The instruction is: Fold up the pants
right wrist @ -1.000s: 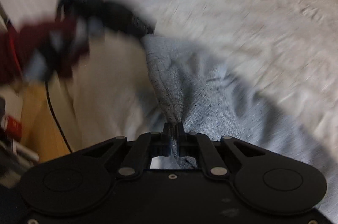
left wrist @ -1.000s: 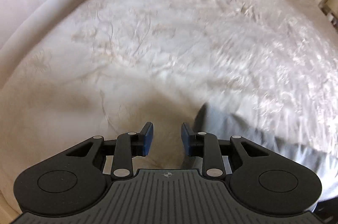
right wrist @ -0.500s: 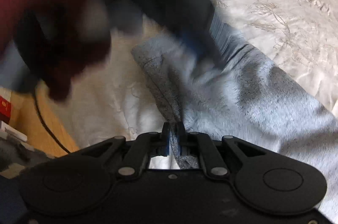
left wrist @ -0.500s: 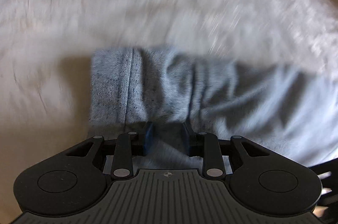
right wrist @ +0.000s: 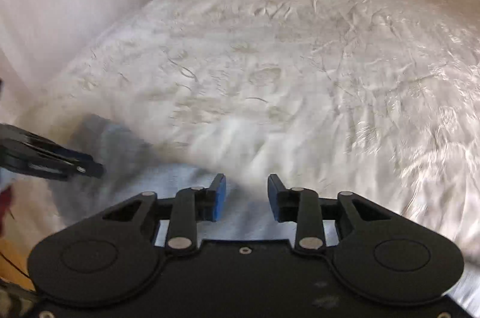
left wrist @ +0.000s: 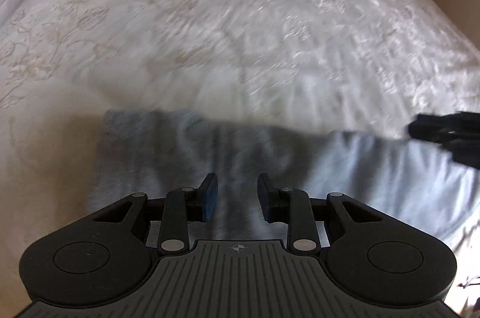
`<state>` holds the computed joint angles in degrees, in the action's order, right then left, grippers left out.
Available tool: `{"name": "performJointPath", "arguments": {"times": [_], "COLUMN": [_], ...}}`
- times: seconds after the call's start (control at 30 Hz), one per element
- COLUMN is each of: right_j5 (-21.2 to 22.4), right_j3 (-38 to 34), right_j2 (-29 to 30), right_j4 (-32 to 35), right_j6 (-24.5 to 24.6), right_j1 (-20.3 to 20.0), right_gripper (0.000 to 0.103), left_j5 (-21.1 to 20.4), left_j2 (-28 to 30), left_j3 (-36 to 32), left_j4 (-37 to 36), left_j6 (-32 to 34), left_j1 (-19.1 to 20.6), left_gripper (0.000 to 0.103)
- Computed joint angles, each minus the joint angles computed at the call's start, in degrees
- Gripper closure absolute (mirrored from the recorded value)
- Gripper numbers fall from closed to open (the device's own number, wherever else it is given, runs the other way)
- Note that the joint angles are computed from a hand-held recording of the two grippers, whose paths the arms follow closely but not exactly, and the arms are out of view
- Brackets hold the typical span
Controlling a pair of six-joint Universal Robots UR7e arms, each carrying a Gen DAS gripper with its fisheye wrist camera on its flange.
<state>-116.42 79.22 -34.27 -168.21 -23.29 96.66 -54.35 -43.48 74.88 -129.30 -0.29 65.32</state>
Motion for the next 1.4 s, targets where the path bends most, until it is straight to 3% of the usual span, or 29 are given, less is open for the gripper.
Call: {"name": "performJointPath", "arguments": {"times": [0.1,0.2,0.23,0.27,0.3,0.47,0.6,0.73,0.9,1.03,1.17,1.3,1.4], "right_j5": [4.05,4.10,3.83,3.79,3.88,4.04,2.66,4.42,10.12,10.97,12.05,15.45,16.80], "right_j3": [-4.57,-8.94,-9.02,-8.08,-6.18,6.69,12.36,13.04,12.10,8.51,1.38,-4.87,-1.53], "right_j2": [0.62,2.44,2.53,2.38,1.79,-2.98,-4.11,-5.53,-9.56,-9.21,-5.40,-2.92,-5.36], "right_j4": [10.55,19.90,21.34,21.06,19.19,8.02,2.66,2.88,5.50,5.44,12.22,26.42,28.92], "right_j6": [-2.40,-4.48,-5.04,-5.63,-6.81,-14.55,-16.72,-12.73,-7.61,-4.48,-2.23,6.18,5.63], "right_j1": [-2.50,-3.13,-3.18,-3.14,-2.93,-1.46,-0.82,-1.28,-3.02,-4.19,-5.98,-7.82,-7.77], "right_gripper": [0.063,0.063,0.067,0.089,0.097,0.097,0.097,0.093,0.088,0.079,0.079,0.078,0.077], "left_j5": [-0.95,-1.65,-1.70,-1.97,-2.29,-3.19,-2.90,0.51,1.00,1.42,2.02,2.02,1.44], "left_j2": [1.15,3.30,4.09,5.20,6.22,11.06,12.77,10.04,5.05,3.80,3.59,3.00,2.42], "left_j3": [-1.32,-3.64,-4.52,-5.92,-7.17,-11.77,-11.65,-4.22,6.07,9.16,10.05,11.04,11.52], "left_j4": [0.22,0.31,0.42,0.88,1.10,2.28,6.95,7.63,-2.31,-6.68,-7.85,-9.40,-10.27], "left_j6": [-1.12,-0.57,-0.49,-0.65,-0.64,0.37,-1.57,-3.54,0.23,0.65,0.77,1.04,0.64], "left_j1": [-1.17,-2.01,-2.16,-2.28,-2.25,-2.87,-3.00,-3.23,-4.27,-4.85,-5.07,-5.07,-4.87], "left_gripper": [0.074,0.074,0.074,0.074,0.074,0.074,0.074,0.074,0.074,0.074,0.074,0.074,0.074]}}
